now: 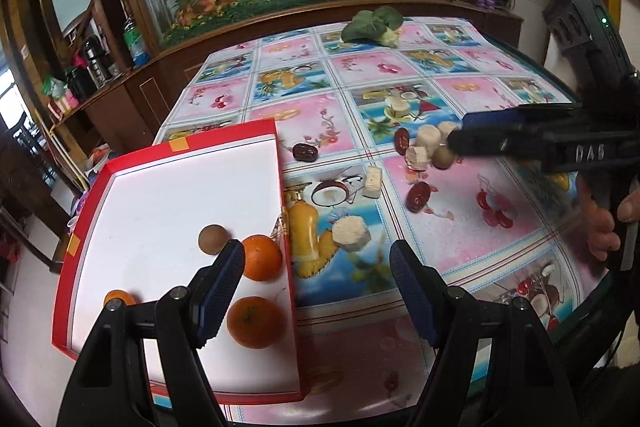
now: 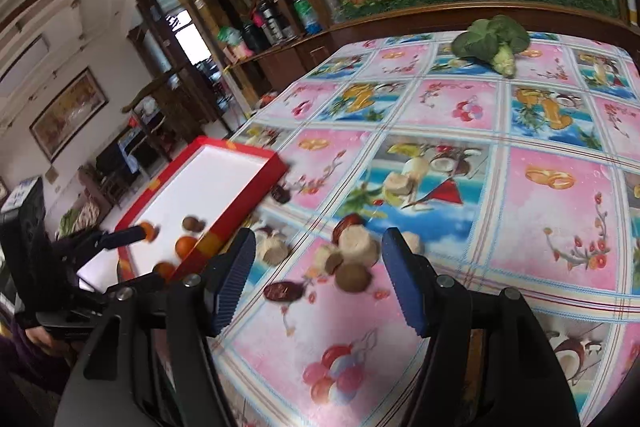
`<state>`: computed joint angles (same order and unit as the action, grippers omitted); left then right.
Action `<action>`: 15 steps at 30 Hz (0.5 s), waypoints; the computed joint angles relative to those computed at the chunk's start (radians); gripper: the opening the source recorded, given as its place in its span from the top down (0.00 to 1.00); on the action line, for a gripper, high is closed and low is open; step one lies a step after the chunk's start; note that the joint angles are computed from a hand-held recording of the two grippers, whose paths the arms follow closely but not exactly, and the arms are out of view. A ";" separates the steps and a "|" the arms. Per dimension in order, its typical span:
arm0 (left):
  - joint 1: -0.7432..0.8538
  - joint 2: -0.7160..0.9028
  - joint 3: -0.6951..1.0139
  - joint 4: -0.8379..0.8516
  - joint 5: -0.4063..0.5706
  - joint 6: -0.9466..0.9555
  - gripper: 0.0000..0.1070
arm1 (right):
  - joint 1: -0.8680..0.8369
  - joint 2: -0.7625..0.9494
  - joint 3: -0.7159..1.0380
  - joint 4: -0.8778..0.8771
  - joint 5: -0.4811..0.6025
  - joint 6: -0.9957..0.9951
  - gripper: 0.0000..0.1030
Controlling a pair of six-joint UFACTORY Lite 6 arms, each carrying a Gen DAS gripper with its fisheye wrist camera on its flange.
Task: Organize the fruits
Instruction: 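Move both tools back toward the dates and cakes on the tablecloth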
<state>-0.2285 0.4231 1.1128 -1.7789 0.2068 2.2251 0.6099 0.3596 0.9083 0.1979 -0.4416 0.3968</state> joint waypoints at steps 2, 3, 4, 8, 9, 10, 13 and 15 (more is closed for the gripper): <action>0.005 0.005 0.007 0.041 0.005 -0.034 0.30 | 0.031 0.038 0.044 0.026 0.033 -0.054 0.35; 0.008 0.012 0.013 0.047 0.008 -0.038 0.30 | 0.049 0.070 0.081 0.026 0.058 -0.077 0.36; 0.010 0.018 0.020 0.057 0.011 -0.046 0.30 | 0.057 0.088 0.101 0.029 0.071 -0.093 0.37; 0.015 0.029 0.027 0.082 0.023 -0.073 0.30 | 0.092 0.187 0.219 0.104 0.153 -0.206 0.45; 0.020 0.039 0.037 0.106 0.031 -0.098 0.30 | 0.100 0.210 0.248 0.187 0.171 -0.287 0.47; 0.022 0.044 0.042 0.126 0.037 -0.119 0.30 | 0.103 0.226 0.268 0.240 0.183 -0.340 0.48; 0.025 0.055 0.052 0.155 0.050 -0.145 0.31 | 0.105 0.265 0.318 0.425 0.202 -0.517 0.52; 0.026 0.057 0.057 0.200 0.065 -0.187 0.34 | 0.102 0.290 0.351 0.499 0.221 -0.588 0.57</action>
